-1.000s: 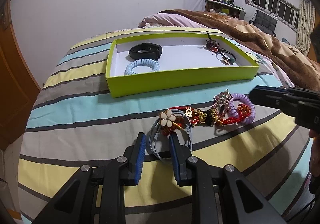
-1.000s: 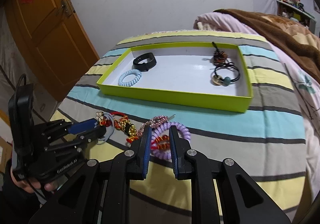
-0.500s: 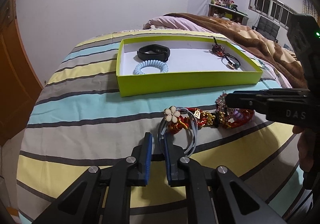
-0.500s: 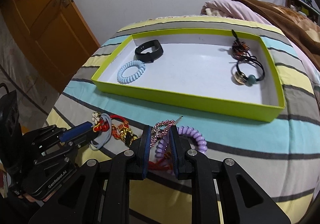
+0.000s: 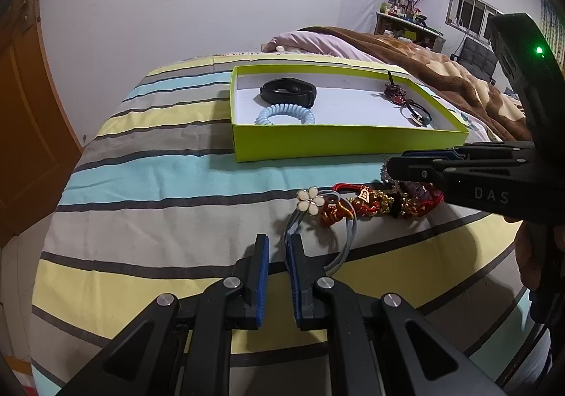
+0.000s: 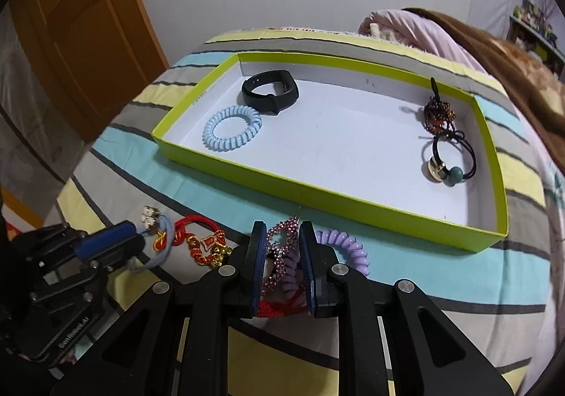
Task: Organize jewelry
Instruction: 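Close the left tool on the grey flower hair tie while the right closes on the pink beaded clip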
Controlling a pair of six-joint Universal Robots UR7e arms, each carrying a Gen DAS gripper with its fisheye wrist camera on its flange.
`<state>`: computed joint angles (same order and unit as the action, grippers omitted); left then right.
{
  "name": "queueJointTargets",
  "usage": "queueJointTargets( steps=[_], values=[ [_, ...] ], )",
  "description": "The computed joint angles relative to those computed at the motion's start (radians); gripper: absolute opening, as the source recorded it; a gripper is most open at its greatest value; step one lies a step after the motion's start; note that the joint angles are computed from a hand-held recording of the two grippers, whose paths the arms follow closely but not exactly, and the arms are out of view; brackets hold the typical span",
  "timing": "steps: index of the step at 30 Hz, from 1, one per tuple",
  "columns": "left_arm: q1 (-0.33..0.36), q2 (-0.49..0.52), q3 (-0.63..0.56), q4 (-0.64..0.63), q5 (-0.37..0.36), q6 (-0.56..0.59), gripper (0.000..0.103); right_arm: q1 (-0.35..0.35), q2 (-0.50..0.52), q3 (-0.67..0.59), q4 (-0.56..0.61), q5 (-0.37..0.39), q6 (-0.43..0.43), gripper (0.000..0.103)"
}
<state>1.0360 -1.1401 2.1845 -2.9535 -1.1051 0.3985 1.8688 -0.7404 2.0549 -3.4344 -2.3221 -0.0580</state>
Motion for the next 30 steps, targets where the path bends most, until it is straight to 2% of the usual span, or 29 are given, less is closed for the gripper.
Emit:
queueJointTargets(
  steps=[1, 3, 8, 10, 11, 12, 22, 24, 30],
  values=[
    [0.0, 0.003, -0.002, 0.0, 0.001, 0.0, 0.011, 0.003, 0.004, -0.004, 0.003, -0.009, -0.008, 0.02],
    [-0.002, 0.01, -0.008, -0.001, 0.007, 0.005, 0.011, 0.007, 0.005, -0.009, 0.021, -0.01, -0.02, 0.029],
    [-0.006, 0.02, -0.017, -0.002, 0.019, 0.007, 0.009, 0.02, 0.016, -0.026, 0.052, -0.041, -0.042, 0.031],
    [-0.003, 0.019, -0.017, -0.006, 0.022, 0.003, 0.005, 0.023, 0.02, -0.028, 0.052, -0.053, -0.049, 0.023],
    [-0.001, 0.018, -0.019, -0.004, 0.02, -0.001, 0.005, 0.027, 0.024, -0.029, 0.048, -0.065, -0.055, 0.015],
    [0.001, 0.016, -0.019, -0.003, 0.019, -0.003, 0.005, 0.027, 0.021, -0.026, 0.047, -0.057, -0.056, 0.014],
    [0.004, 0.01, -0.014, -0.008, 0.024, -0.009, 0.002, 0.036, 0.03, -0.004, -0.01, -0.047, -0.092, 0.013],
    [0.005, 0.007, -0.015, -0.005, 0.025, -0.015, 0.001, 0.035, 0.026, 0.009, -0.041, -0.031, -0.096, 0.006],
    [0.008, -0.004, -0.011, -0.01, 0.022, -0.014, 0.001, 0.034, 0.02, 0.03, -0.081, -0.02, -0.091, 0.006]
  ],
)
